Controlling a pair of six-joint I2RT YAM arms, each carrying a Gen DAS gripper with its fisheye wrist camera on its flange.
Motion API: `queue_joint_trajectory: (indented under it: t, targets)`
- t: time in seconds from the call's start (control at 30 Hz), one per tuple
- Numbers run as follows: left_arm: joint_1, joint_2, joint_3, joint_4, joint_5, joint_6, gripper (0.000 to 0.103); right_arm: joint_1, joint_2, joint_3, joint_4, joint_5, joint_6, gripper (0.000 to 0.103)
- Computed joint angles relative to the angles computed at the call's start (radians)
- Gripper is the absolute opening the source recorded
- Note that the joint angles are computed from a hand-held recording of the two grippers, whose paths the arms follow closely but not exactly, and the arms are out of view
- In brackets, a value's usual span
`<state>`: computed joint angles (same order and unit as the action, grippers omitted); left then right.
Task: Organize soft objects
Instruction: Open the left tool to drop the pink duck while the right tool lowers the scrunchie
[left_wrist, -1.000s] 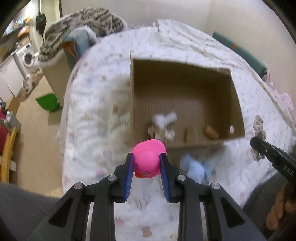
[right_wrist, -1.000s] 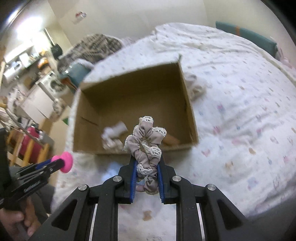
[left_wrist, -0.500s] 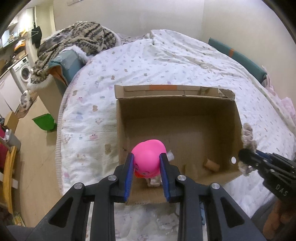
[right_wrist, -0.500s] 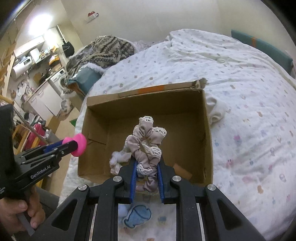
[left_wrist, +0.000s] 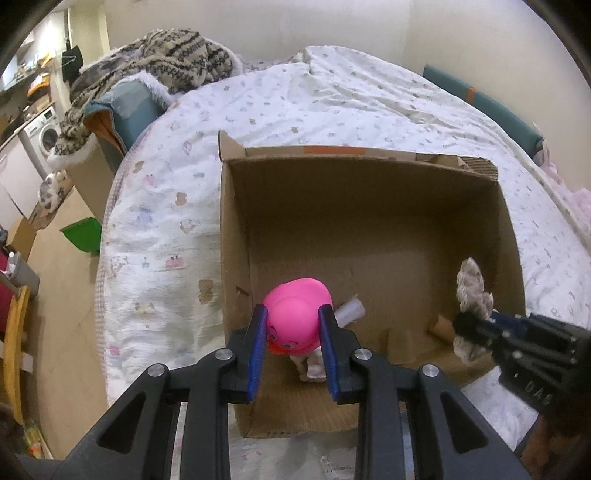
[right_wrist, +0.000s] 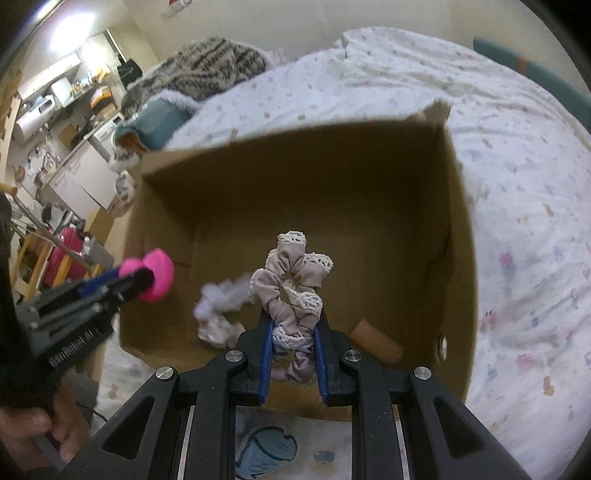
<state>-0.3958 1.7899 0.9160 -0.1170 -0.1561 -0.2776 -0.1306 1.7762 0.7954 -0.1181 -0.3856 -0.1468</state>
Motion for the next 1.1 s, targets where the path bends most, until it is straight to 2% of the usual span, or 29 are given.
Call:
queue_joint_trajectory:
  t: [0.17, 0.47, 0.87, 1.1]
  targets:
    - [0.001, 0.05, 0.004, 0.014, 0.019, 0.008, 0.025, -0.001, 0.059, 0.031, 0.001, 0.032, 0.0, 0.021]
    - [-0.026, 0.082, 0.006, 0.051, 0.002, 0.051, 0.025, -0.003, 0.152, 0.115, -0.059, 0.008, 0.018, 0.021]
    - [-0.047, 0.097, 0.004, 0.048, 0.005, 0.055, 0.025, -0.002, 0.175, 0.123, -0.073, -0.012, 0.018, 0.021]
    - [-0.027, 0.1, 0.025, 0.019, 0.036, 0.031, 0.026, -0.033, 0.187, 0.14, -0.102, -0.069, 0.006, 0.021]
